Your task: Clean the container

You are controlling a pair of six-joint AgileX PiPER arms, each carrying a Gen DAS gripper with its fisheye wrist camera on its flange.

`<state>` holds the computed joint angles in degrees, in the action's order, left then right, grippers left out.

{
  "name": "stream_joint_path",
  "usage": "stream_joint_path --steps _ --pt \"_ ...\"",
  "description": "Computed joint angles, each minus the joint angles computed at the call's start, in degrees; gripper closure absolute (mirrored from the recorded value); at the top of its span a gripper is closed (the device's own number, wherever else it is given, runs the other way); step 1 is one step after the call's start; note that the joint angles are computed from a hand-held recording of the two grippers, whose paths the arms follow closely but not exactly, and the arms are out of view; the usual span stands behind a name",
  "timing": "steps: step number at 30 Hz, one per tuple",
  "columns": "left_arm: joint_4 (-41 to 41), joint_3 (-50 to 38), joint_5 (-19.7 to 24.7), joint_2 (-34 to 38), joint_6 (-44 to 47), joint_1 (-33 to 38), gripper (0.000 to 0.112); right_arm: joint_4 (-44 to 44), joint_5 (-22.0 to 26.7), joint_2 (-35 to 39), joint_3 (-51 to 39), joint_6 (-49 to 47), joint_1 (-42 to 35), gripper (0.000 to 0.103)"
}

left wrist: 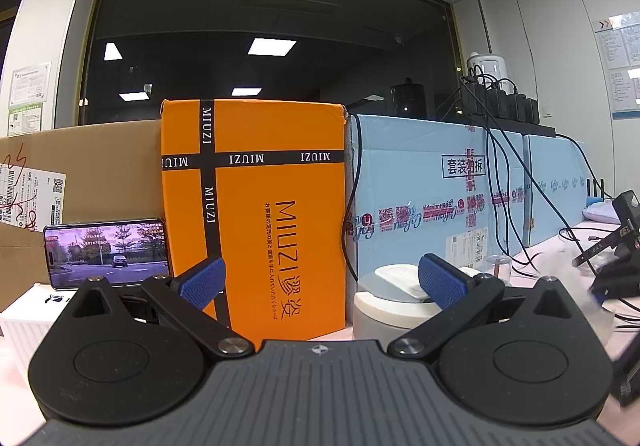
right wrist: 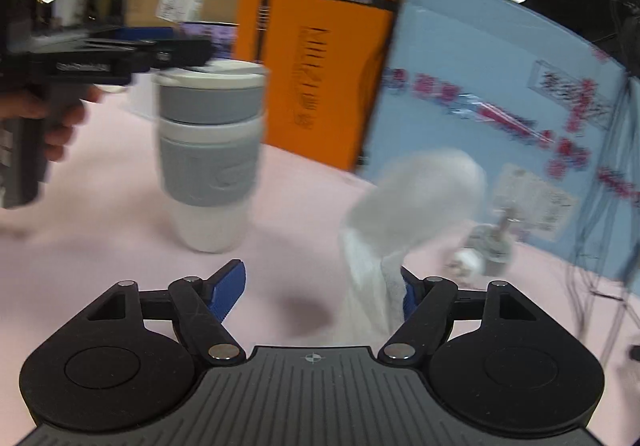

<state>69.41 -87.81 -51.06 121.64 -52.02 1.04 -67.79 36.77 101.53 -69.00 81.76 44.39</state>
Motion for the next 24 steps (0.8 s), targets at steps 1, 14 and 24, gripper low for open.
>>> stream_joint_path --steps 1,14,24 --pt "0.02 0.17 -0.14 -0.12 -0.03 0.07 0.009 0.84 -1.88 0.53 -0.48 -1.76 -0.30 0.029" --pt "0.87 -0.16 -0.54 -0.10 -1.11 0.46 0.009 -5.69 -14.70 -8.48 10.49 14.41 -1.94 0.014" --pt "-0.48 0.84 -0.61 -0.32 0.37 0.36 0.009 -5.40 6.45 1.10 2.44 37.41 4.04 0.004"
